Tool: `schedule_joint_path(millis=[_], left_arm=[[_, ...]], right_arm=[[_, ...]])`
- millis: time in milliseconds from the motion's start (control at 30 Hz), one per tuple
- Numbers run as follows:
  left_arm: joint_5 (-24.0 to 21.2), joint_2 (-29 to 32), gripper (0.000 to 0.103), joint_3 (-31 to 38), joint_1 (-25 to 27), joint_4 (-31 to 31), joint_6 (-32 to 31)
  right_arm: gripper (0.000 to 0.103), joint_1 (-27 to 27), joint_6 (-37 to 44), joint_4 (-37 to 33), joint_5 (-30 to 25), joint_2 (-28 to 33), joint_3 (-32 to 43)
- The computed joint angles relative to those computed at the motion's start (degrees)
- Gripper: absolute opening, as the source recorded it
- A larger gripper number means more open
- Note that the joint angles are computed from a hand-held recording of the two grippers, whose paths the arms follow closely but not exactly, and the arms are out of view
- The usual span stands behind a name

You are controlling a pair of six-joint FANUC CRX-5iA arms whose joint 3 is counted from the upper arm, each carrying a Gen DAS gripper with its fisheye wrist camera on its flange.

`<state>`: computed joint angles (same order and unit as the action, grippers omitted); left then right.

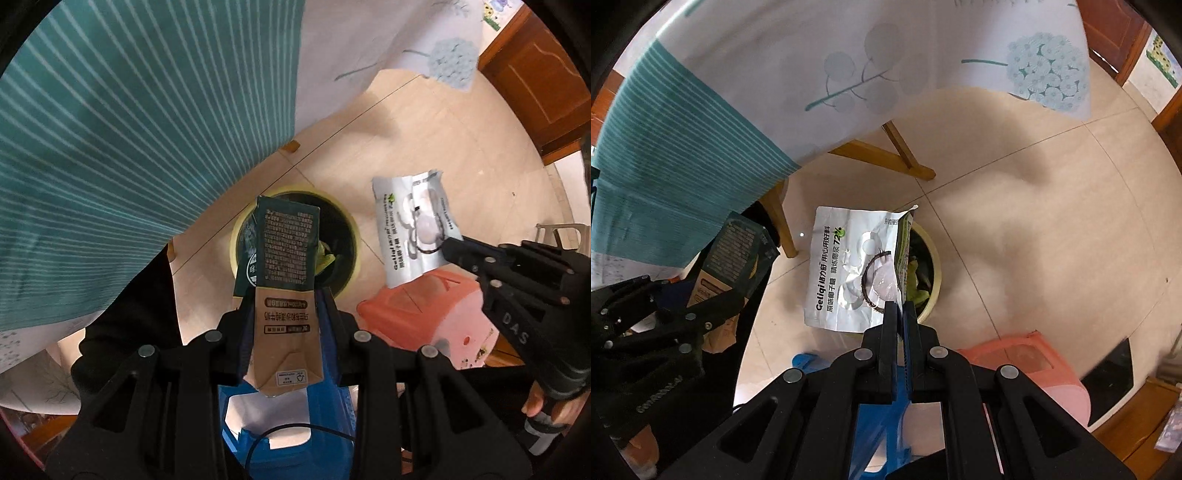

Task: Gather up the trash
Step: 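Carry the paper box and white packet with both tools over the floor bin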

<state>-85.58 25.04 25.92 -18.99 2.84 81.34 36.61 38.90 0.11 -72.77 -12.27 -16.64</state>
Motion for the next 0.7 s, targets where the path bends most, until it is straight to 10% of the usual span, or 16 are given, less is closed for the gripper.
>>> schedule_joint_path(millis=[700], left_arm=[[1.4,8.7,0.028,0.9,-2.0,1.3,-0.3]], right_arm=[[0.003,-6.4,9.4,-7.8,5.6,11.4,0.0]])
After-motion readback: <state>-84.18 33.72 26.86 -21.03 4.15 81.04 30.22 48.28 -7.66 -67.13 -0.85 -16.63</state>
